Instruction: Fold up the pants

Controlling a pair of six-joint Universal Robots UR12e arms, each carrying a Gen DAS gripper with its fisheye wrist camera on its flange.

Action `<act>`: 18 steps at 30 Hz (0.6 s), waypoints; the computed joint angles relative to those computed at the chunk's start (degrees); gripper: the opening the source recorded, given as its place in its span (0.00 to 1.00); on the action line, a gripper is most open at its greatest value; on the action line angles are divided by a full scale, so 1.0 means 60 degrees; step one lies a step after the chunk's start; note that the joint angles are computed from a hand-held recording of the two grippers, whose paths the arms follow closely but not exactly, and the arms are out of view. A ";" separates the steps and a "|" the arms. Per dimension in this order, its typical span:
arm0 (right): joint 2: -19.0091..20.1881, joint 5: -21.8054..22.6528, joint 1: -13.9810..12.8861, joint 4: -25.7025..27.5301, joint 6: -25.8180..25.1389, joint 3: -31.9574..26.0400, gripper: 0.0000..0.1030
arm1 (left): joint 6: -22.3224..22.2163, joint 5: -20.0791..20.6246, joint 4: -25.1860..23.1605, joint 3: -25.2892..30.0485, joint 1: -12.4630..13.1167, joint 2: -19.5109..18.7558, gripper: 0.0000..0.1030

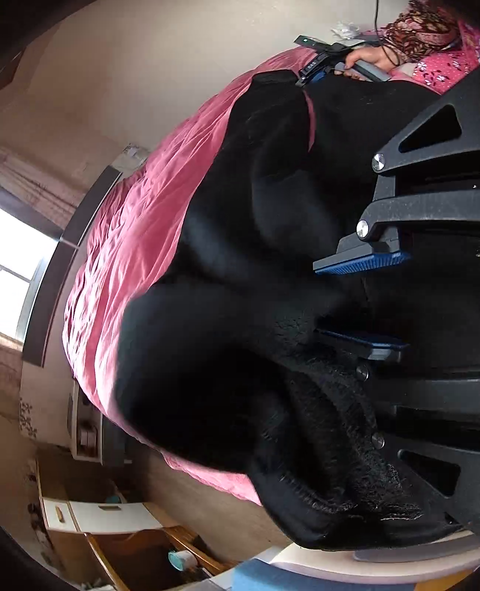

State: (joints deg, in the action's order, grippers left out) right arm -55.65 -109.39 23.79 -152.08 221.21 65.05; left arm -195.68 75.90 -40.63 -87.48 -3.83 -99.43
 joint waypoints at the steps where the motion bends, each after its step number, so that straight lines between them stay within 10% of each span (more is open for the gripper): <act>1: 0.0004 -0.0006 0.0003 0.0004 -0.0003 -0.0007 0.61 | -0.0150 0.0053 0.0103 0.0001 0.0041 -0.0006 0.30; 6: 0.0025 0.0013 -0.0007 -0.0005 -0.0014 -0.0028 0.61 | -0.2118 0.1025 0.0813 0.0143 0.0283 -0.0187 0.36; 12: 0.0025 0.0002 -0.0005 -0.0006 -0.0030 -0.0026 0.62 | -0.3442 0.0349 0.0006 0.1046 0.0755 -0.0877 0.44; 18: 0.0052 0.0029 -0.0018 -0.0021 -0.0033 -0.0052 0.62 | -0.4221 0.2788 -0.0814 0.1373 0.0694 -0.1036 0.46</act>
